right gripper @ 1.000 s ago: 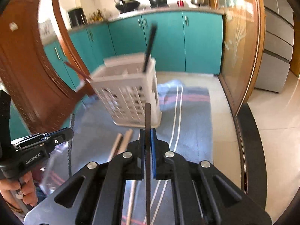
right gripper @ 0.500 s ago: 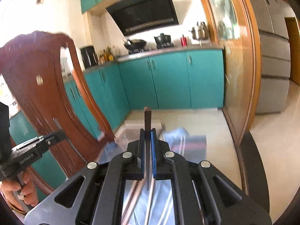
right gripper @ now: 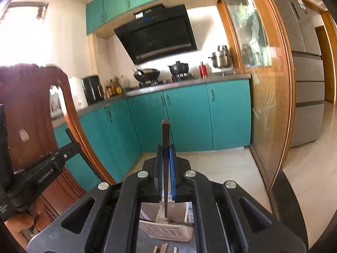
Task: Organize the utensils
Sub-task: 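Lift both chopsticks into the white caddy and open both grippers, then move both open grippers back toward the remaining chopsticks on the cloth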
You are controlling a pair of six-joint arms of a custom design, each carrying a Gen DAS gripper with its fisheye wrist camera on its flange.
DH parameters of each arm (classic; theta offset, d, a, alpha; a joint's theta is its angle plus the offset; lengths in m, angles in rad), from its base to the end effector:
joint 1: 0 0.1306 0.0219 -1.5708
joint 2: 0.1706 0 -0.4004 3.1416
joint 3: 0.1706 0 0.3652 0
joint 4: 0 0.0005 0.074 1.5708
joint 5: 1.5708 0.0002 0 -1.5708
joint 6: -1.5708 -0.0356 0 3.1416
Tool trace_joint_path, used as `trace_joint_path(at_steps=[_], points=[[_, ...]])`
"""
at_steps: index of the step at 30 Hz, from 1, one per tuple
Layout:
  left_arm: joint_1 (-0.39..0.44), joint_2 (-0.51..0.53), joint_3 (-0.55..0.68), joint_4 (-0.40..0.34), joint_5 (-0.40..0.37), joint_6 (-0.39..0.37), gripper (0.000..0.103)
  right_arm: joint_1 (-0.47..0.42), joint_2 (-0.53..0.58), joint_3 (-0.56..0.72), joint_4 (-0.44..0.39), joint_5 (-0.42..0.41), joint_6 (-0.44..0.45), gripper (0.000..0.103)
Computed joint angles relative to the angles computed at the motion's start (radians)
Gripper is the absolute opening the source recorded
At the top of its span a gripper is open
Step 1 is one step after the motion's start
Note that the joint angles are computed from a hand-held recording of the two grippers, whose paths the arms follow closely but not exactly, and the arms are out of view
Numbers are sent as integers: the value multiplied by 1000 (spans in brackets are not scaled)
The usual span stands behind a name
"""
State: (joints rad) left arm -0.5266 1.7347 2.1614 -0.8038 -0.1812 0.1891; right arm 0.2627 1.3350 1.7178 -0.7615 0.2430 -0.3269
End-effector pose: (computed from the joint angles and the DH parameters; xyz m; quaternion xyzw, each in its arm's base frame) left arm 0.5105 -0.2900 0.6196 0.0882 0.8206 -0.1260 0.5505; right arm 0.4228 0.1043 0.6262 0.0944 0.8189 0.0659 0.5623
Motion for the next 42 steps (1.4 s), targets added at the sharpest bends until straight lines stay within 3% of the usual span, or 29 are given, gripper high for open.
trace_joint_path(at_steps=[8, 11, 13, 14, 16, 19, 22, 24, 27, 31, 36, 39, 42], points=[[4, -17, -117, 29, 24, 29, 7, -3, 1, -96, 2, 25, 5, 8], [3, -50, -171, 52, 40, 33, 13, 2, -11, -115, -16, 30, -11, 23], [-2, -72, -206, 75, 37, 26, 25, 7, -36, -136, -12, 43, -14, 34], [-4, -92, -235, 90, 36, 24, 28, 12, -49, -147, -12, 60, -13, 35], [-11, -149, -318, 139, 41, 17, 34, 32, -110, -201, 14, 93, -4, 36], [-28, -230, -447, 186, 23, -2, 35, 74, -224, -314, 66, 156, 3, 36], [-40, -278, -563, 159, 53, 10, 35, 113, -341, -462, 148, 192, -20, 36], [-47, -271, -615, 116, 90, 9, 34, 117, -372, -534, 160, 143, -49, 36], [-55, -230, -655, 44, 147, 23, 31, 95, -241, -517, -42, -3, -30, 36], [-68, -193, -696, -7, 175, 38, 31, 46, -98, -522, -133, -179, -58, 36], [-85, -148, -718, -64, 149, 56, 31, 32, -53, -532, -142, -187, -78, 36], [-89, -155, -741, -35, 114, 64, 31, 32, -51, -542, -125, -188, -89, 36], [-77, -157, -739, -59, 75, 80, 29, 52, -46, -537, -135, -160, -82, 36]])
